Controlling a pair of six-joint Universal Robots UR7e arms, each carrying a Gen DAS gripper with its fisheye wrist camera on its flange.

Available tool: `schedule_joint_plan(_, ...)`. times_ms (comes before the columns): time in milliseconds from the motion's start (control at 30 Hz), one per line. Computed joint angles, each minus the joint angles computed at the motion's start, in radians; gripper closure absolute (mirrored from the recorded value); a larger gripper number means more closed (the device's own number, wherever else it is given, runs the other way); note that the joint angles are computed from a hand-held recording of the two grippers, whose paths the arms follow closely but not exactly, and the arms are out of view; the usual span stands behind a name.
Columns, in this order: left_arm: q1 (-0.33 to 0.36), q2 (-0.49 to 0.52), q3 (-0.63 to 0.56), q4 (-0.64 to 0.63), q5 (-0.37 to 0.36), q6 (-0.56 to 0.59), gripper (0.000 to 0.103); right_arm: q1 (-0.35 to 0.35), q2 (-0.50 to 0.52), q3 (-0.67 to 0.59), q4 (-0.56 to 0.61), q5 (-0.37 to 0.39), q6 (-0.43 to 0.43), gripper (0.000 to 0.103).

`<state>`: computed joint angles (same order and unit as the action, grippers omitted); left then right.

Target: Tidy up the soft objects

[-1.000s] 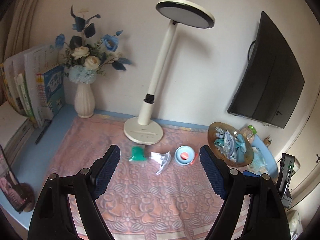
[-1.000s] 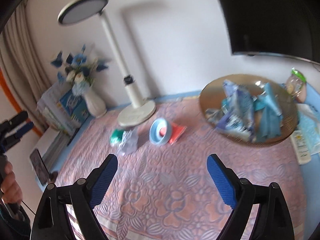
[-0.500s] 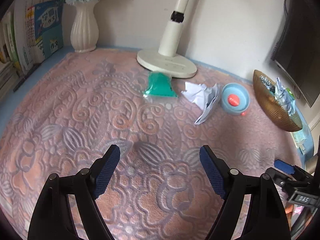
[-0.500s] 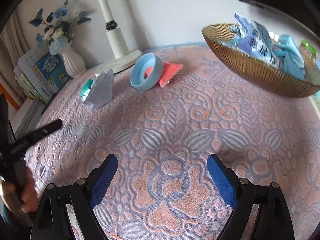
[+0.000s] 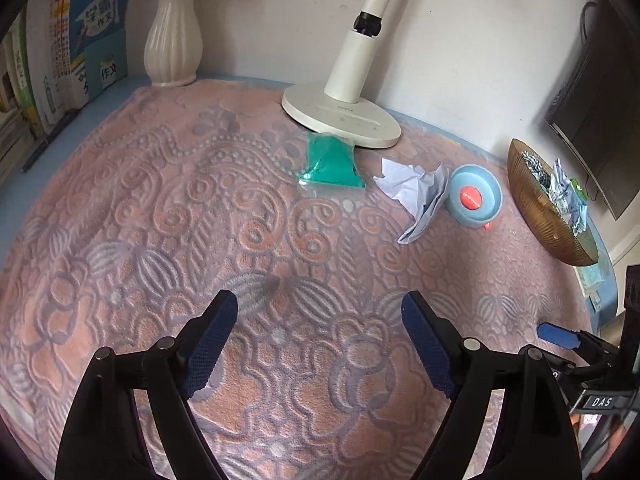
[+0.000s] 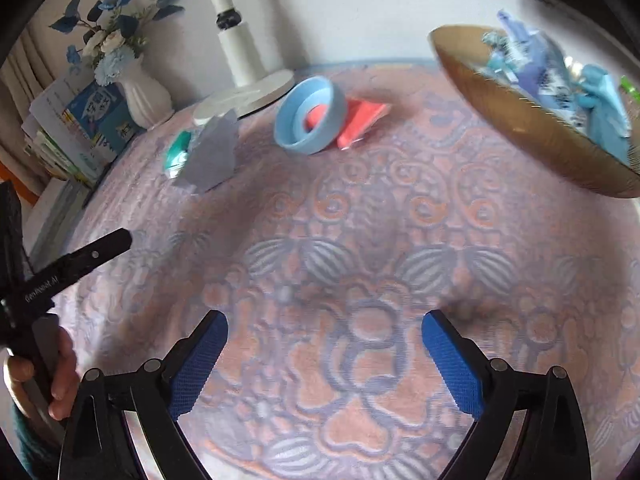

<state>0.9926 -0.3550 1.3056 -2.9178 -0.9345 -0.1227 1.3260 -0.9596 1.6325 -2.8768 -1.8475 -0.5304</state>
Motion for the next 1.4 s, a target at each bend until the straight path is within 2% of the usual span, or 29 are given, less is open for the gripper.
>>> schedule_joint_plan(67, -0.005, -0.007, -0.028, 0.047, 0.004, 0.019, 0.020, 0.016, 0.003, -0.054, 0.116, 0.054, 0.026, 0.006)
schedule_joint_plan(133, -0.006, 0.002, -0.081, 0.074, 0.006, 0.057, 0.020, 0.039, 0.028, -0.106, 0.125, 0.094, 0.033, 0.006)
schedule_joint_plan(233, 0.003, 0.053, -0.193, 0.044, 0.017, 0.116, 0.020, 0.068, 0.085, -0.176, 0.098, 0.117, 0.006, 0.006)
schedule_joint_plan(333, 0.041, 0.120, -0.361, 0.126, -0.062, 0.078, 0.022, 0.081, 0.146, -0.247, 0.106, 0.163, -0.014, 0.006)
schedule_joint_plan(433, 0.070, 0.205, -0.531, 0.212, -0.136, 0.083, 0.022, 0.096, 0.202, -0.294, 0.073, 0.133, -0.051, 0.008)
schedule_joint_plan(500, 0.075, 0.247, -0.599, 0.250, -0.139, 0.103, 0.022, 0.105, 0.244, -0.334, 0.049, 0.097, -0.085, 0.012)
schedule_joint_plan(567, 0.078, 0.280, -0.642, 0.265, -0.135, 0.121, 0.022, 0.103, 0.275, -0.376, 0.058, 0.086, -0.104, 0.021)
schedule_joint_plan(600, 0.082, 0.286, -0.647, 0.268, -0.144, 0.127, 0.022, 0.101, 0.290, -0.398, 0.068, 0.086, -0.103, 0.024)
schedule_joint_plan(633, 0.085, 0.292, -0.651, 0.273, -0.146, 0.130, 0.027, 0.097, 0.302, -0.416, 0.076, 0.094, -0.099, 0.028)
schedule_joint_plan(700, 0.082, 0.312, -0.680, 0.310, -0.106, 0.124, 0.029, 0.090, 0.319, -0.439, 0.088, 0.109, -0.089, 0.029)
schedule_joint_plan(767, 0.079, 0.314, -0.676, 0.283, -0.106, 0.143, 0.032, 0.087, 0.335, -0.450, 0.092, 0.102, -0.091, 0.046)
schedule_joint_plan(800, 0.079, 0.322, -0.688, 0.295, -0.101, 0.141, 0.039, 0.090, 0.337, -0.449, 0.088, 0.089, -0.101, 0.047)
schedule_joint_plan(900, 0.077, 0.325, -0.686, 0.284, -0.101, 0.154, 0.068, 0.094, 0.330, -0.415, 0.030, 0.092, -0.146, 0.061)
schedule_joint_plan(967, 0.078, 0.328, -0.689, 0.295, -0.103, 0.151, 0.069, 0.095, 0.324, -0.392, -0.003, 0.088, -0.167, 0.065)
schedule_joint_plan(1067, 0.063, 0.324, -0.653, 0.229, -0.061, 0.187, 0.069, 0.095, 0.297, -0.335, -0.058, 0.095, -0.198, 0.065)
schedule_joint_plan(1200, 0.042, 0.285, -0.528, 0.080, -0.023, 0.217, 0.069, 0.083, 0.245, -0.261, -0.021, 0.086, -0.190, 0.065)
schedule_joint_plan(1400, 0.013, 0.162, -0.243, -0.110, -0.030, 0.125, 0.069, 0.021, 0.097, -0.067, -0.069, 0.167, -0.147, 0.066)
